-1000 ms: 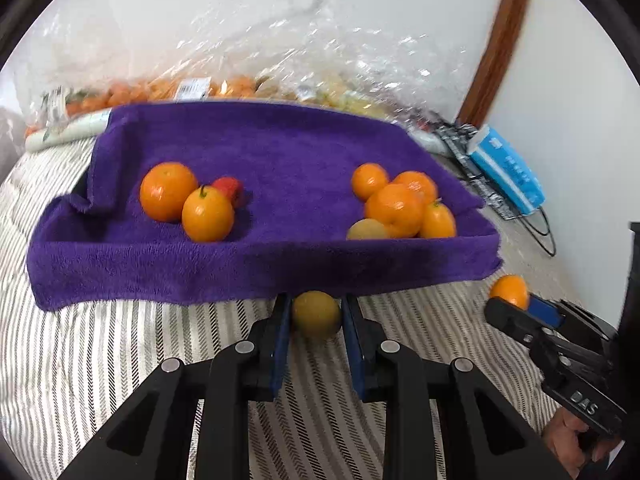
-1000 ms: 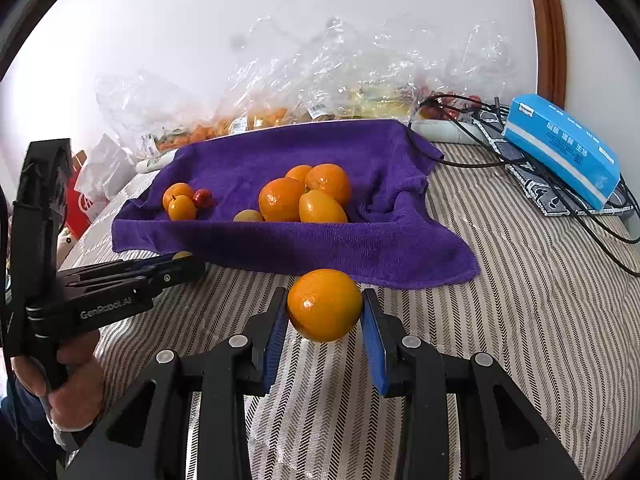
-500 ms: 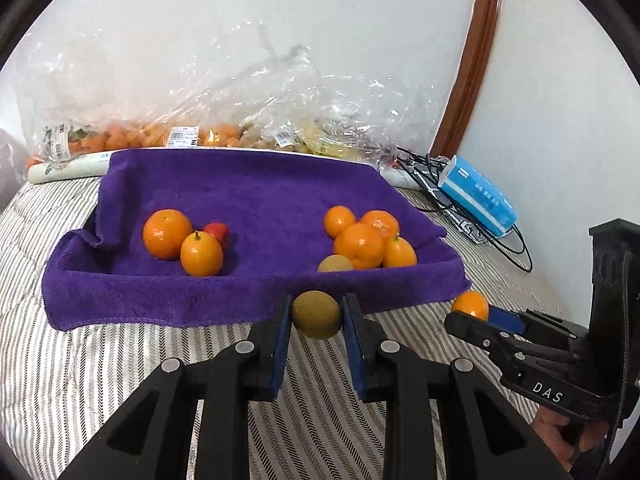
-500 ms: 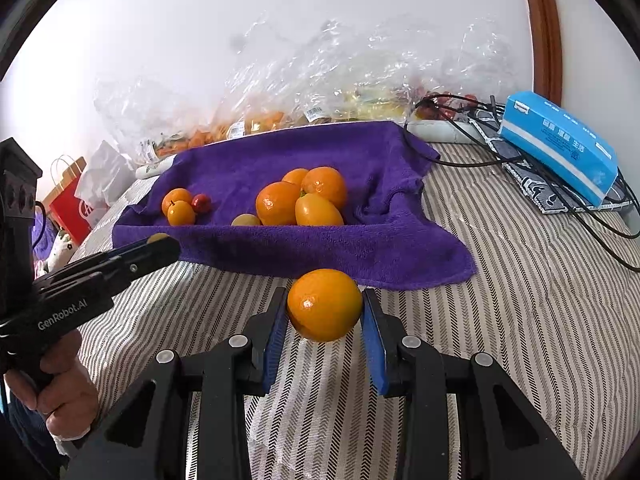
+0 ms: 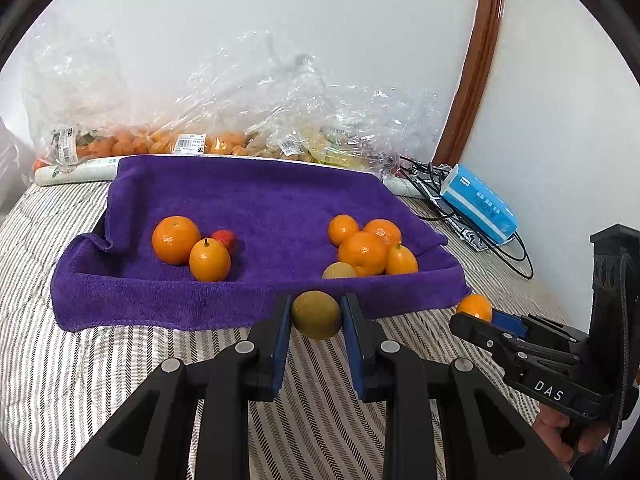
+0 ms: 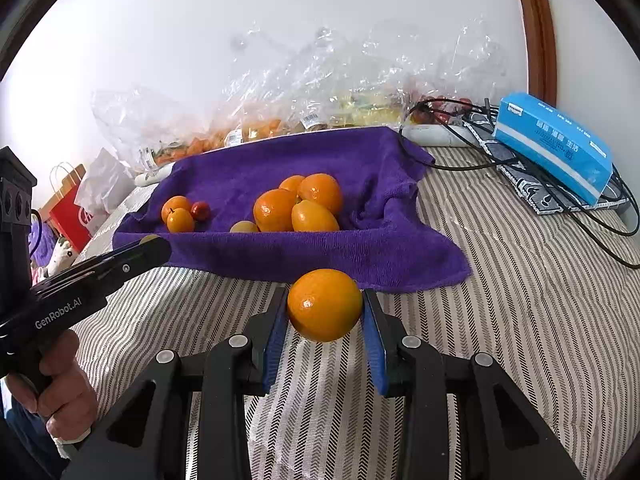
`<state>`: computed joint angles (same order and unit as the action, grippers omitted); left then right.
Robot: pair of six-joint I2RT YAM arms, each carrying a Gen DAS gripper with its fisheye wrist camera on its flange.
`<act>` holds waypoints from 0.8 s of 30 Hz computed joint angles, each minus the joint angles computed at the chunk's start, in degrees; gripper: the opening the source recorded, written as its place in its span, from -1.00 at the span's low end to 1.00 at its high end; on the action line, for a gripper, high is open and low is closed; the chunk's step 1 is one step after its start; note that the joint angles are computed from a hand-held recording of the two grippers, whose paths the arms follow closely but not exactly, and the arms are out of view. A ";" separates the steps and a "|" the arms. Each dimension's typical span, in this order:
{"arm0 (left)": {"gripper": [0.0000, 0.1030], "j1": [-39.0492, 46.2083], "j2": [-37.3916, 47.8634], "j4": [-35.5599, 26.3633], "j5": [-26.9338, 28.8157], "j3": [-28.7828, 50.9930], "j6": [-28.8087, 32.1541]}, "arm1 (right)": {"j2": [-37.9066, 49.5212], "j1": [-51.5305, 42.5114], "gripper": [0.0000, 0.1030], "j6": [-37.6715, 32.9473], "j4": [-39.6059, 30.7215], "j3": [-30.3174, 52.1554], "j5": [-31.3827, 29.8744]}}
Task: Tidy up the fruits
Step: 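Lift and carry the orange and greenish fruit with both tools over the towel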
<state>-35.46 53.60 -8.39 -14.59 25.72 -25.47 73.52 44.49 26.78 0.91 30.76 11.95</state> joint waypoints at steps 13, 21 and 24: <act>-0.53 0.74 -3.61 -0.24 -0.63 -0.87 -0.64 | -2.48 1.13 -0.30 0.13 2.62 -2.02 1.13; -0.53 3.02 -5.08 -1.92 -0.29 -0.46 -1.33 | -4.86 2.76 -0.30 -0.02 4.28 -3.48 3.06; -0.53 4.00 -7.25 -4.96 -1.29 0.21 -1.21 | -6.23 2.33 -0.30 0.52 4.44 -3.59 1.33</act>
